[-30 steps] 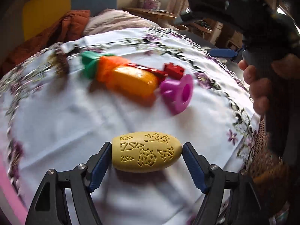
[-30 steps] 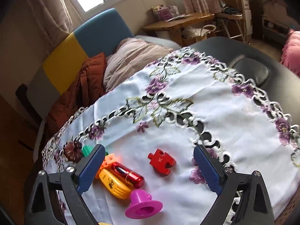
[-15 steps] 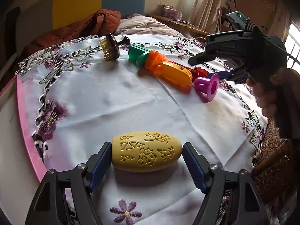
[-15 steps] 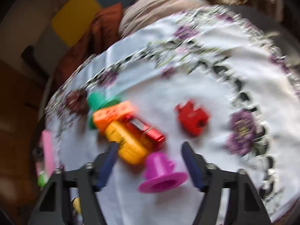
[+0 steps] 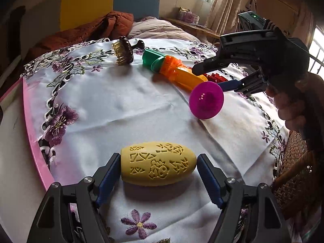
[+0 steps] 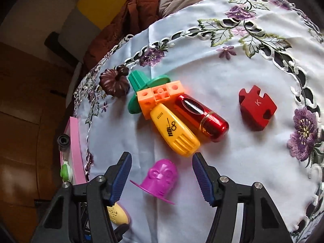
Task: Organize rigid objects
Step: 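Grasp the magenta cup-shaped toy with the right tool while the left tool holds the yellow egg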
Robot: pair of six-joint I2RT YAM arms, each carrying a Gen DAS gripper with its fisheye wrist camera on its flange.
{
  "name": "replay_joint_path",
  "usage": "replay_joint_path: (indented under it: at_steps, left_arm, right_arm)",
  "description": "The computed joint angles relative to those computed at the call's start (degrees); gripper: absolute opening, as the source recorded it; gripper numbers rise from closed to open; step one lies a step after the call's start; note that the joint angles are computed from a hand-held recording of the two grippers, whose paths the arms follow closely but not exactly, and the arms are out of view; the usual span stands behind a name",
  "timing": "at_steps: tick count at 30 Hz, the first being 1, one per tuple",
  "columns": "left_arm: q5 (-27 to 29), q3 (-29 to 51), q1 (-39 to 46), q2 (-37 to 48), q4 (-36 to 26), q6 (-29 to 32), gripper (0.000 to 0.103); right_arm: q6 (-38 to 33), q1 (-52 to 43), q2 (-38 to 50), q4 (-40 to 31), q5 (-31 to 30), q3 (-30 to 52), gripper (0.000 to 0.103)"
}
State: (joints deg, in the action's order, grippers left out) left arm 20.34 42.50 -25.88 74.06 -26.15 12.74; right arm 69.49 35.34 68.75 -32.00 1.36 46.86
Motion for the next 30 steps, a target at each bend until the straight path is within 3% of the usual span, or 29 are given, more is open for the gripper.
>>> replay_joint_path:
  at_steps: [5, 18, 26, 28, 29, 30]
  left_arm:
    - [-0.2, -0.3, 0.0, -0.4, 0.0, -0.4, 0.077]
    - [-0.2, -0.4, 0.1, -0.6, 0.2, -0.8, 0.077]
    - [0.1, -0.7, 0.3, -1.0, 0.3, -0.9, 0.077]
    - [0.1, -0.8, 0.3, -1.1, 0.4, -1.0, 0.077]
    - [0.1, -0.9, 0.4, -1.2, 0.4, -0.9, 0.077]
    - [0.2, -0.9, 0.4, -1.2, 0.4, -0.9, 0.077]
  right_arm:
    - [-1.2, -0.1, 0.2, 0.7, -0.8, 0.3, 0.065]
    - [-3.8, 0.9, 4.1, 2.2, -5.0, 2.2, 0.087]
    - [-4.9, 1.0, 6.8, 0.5, -5.8, 3.6, 0.087]
    - [-5.4, 1.2, 7.3, 0.0, -5.4, 4.1, 0.086]
    - [-5.7, 1.4, 7.7, -0.5, -5.0, 4.5, 0.080]
    - [-6.4, 1.9, 8.7, -2.0, -3.9, 5.7, 0.064]
